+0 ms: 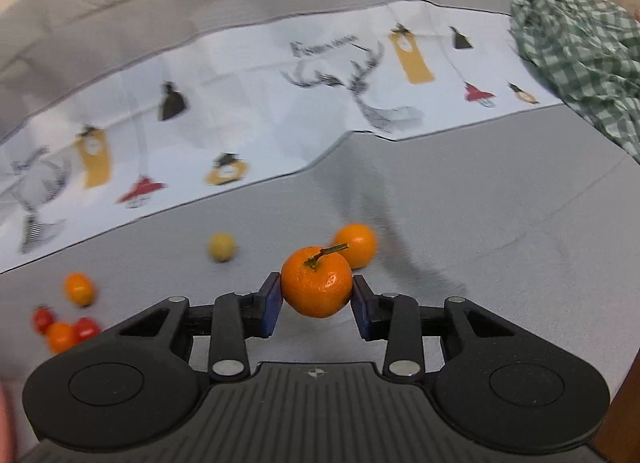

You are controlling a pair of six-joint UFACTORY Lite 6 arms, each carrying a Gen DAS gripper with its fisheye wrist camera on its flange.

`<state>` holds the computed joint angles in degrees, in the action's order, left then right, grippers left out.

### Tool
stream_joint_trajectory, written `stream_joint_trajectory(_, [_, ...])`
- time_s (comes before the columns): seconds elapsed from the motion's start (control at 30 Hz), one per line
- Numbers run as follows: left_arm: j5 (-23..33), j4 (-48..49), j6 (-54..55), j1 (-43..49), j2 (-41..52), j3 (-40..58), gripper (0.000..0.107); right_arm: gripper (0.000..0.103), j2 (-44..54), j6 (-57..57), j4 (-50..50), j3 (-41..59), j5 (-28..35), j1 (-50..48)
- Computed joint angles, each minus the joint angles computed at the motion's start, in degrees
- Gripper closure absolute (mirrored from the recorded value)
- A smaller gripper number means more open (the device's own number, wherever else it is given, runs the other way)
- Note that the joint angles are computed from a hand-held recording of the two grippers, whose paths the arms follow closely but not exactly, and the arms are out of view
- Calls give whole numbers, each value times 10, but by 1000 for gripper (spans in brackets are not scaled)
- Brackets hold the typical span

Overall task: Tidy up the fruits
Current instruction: 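Carry both fruits to the pink plate and open both tools to release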

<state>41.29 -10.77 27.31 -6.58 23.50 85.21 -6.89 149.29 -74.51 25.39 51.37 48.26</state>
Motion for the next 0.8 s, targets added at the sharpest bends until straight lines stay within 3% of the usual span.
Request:
stream_joint_trajectory(0.17, [9, -21, 3, 36, -141, -110, 79, 65, -2, -43, 70, 59, 62, 130])
stream_joint_trajectory(0.33, [43, -79, 71, 116, -280, -205, 79, 65, 52, -66, 110, 145, 106, 236])
stream_joint_trajectory(0.67, [142, -164, 184, 261, -399, -228, 79, 65, 128, -124, 137, 299, 155, 329])
stream_joint_trajectory(0.8, [180, -186, 238, 347, -421, -233, 79, 65, 182, -164, 125, 384, 146, 342])
